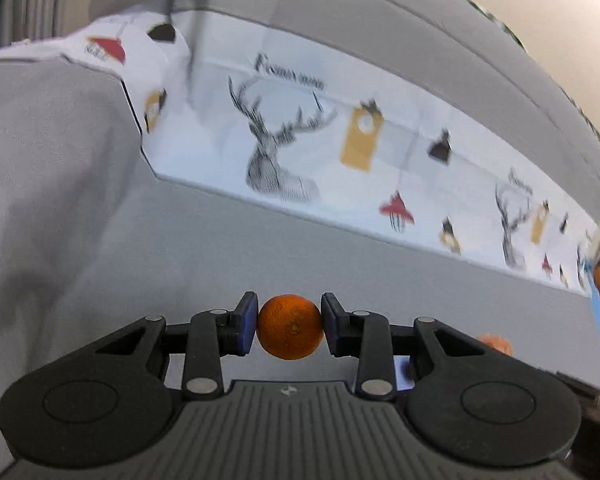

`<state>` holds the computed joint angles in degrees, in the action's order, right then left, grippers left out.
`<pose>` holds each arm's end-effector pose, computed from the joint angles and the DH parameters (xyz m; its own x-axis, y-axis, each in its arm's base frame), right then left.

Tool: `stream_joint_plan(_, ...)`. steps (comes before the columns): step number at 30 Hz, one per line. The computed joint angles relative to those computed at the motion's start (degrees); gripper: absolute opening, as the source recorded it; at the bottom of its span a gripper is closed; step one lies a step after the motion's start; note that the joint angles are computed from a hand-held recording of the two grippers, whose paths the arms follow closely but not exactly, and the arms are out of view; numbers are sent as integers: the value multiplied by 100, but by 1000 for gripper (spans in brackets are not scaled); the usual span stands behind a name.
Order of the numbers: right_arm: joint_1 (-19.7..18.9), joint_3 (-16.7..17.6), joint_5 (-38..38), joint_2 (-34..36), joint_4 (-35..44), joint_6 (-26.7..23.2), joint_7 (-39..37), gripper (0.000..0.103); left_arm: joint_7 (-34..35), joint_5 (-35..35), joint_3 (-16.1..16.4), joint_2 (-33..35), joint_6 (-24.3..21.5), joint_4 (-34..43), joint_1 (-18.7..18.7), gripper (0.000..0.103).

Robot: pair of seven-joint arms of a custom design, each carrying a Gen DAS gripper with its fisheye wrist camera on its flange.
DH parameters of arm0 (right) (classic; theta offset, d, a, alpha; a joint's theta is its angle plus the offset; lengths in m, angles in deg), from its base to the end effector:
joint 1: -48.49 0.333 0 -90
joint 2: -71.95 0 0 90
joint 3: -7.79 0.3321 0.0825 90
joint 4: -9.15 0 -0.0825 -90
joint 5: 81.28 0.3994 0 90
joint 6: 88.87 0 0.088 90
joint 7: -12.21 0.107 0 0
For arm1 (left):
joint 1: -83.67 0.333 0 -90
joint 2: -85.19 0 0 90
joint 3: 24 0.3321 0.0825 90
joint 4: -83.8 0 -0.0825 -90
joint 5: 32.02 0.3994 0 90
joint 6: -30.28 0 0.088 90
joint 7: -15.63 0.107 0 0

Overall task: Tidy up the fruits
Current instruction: 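Carry the mandarin and the wrapped orange over the blue plate with both tools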

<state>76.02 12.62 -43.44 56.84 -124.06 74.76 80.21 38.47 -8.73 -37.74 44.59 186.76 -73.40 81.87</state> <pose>0.4529 0.2511 0.5378 0.4760 -0.8337 -0.2801 -0.6922 -0.1587 -0.7041 0.3604 -0.1203 0.4956 0.4409 -0.8553 0.2720 -0.5762 -0.5021 -0.6449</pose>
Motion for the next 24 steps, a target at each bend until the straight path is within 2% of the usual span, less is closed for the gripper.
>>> stream_joint_plan(2, -128, -6, -176, -168, -284, -108, 57, 40, 173, -202, 99, 179, -168, 17, -319, 38)
stream_joint_plan(4, -336, 42, -480, -263, -407, -192, 330, 40, 375, -362, 243, 363, -36, 64, -517, 38)
stream_joint_plan(7, -384, -1, -626, -251, -477, 16, 312, 40, 502, -213, 70, 569, -16, 196, -422, 38)
stream_joint_plan(12, -430, -149, -587, -139, -461, -152, 426, 40, 639, -535, 293, 822, 357, 151, -608, 38)
stream_joint_plan(24, -464, -67, -695, 43, -381, -65, 430, 40, 917, -671, 264, 1281, 1068, 237, -558, 38)
